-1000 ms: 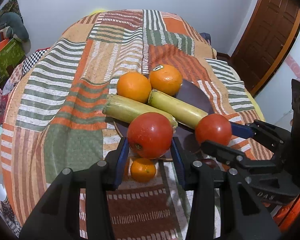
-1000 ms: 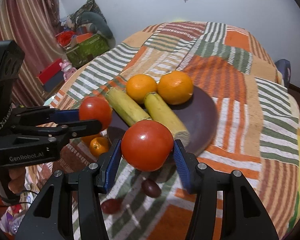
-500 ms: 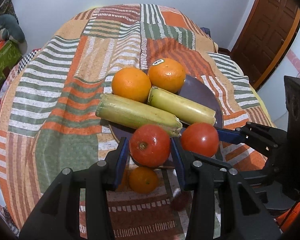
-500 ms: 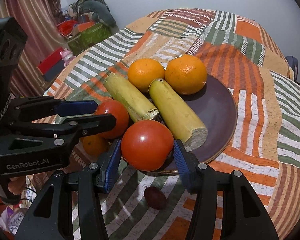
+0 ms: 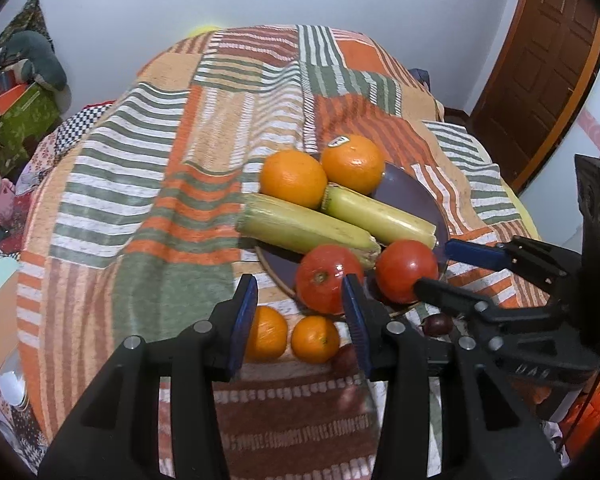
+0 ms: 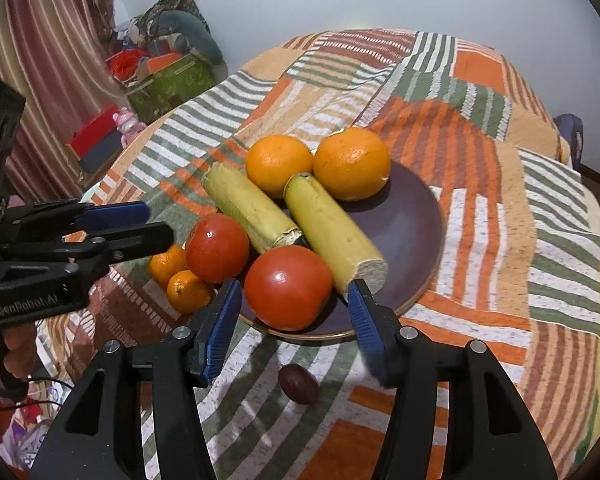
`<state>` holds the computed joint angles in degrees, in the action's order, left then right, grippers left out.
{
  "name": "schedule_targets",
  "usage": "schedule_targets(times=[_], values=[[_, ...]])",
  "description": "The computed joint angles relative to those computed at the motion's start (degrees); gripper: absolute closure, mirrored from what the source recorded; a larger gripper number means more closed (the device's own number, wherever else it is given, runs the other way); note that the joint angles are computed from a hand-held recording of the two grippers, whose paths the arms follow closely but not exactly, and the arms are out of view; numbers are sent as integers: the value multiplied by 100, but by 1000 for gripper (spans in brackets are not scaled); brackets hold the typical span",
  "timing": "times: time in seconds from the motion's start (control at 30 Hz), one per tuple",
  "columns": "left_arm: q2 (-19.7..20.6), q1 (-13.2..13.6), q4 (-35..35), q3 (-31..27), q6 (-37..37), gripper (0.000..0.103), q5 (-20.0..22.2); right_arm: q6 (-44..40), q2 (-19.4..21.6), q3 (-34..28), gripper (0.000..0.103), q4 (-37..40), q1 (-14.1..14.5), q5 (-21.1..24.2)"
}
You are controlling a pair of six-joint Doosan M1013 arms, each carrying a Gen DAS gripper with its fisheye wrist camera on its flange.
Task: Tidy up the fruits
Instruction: 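Lower both tomatoes onto the plate beside the corn and open both tools, then grasp a small mandarin with the right tool while the left tool grasps another mandarin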
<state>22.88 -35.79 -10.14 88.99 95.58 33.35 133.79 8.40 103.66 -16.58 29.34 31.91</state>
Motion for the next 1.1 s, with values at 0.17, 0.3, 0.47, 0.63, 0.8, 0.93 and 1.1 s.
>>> schedule_targets(times=[0.17,0.3,0.47,0.63,0.8,0.93,1.1], values=[[-140,63,134,165,-119,60,-70,238,-83,-1,51,-254,84,84],[-220,118,141,299,-109,59,-57,273,-99,-43,51,-358,187,119],[-308,188,-4,478,82,60,-57,-47,-23,-123,51,-58,279,62],[-387,251,-159,662,314,60,-104,-461,229,-305,51,394,353,88],[-417,346,-484,783,601,60,-105,-677,497,-511,62,643,380,256],[-424,413,-796,853,893,60,-93,-713,609,-625,65,788,349,351],[-428,467,-1023,898,1163,65,-92,-505,713,-728,65,641,393,480]])
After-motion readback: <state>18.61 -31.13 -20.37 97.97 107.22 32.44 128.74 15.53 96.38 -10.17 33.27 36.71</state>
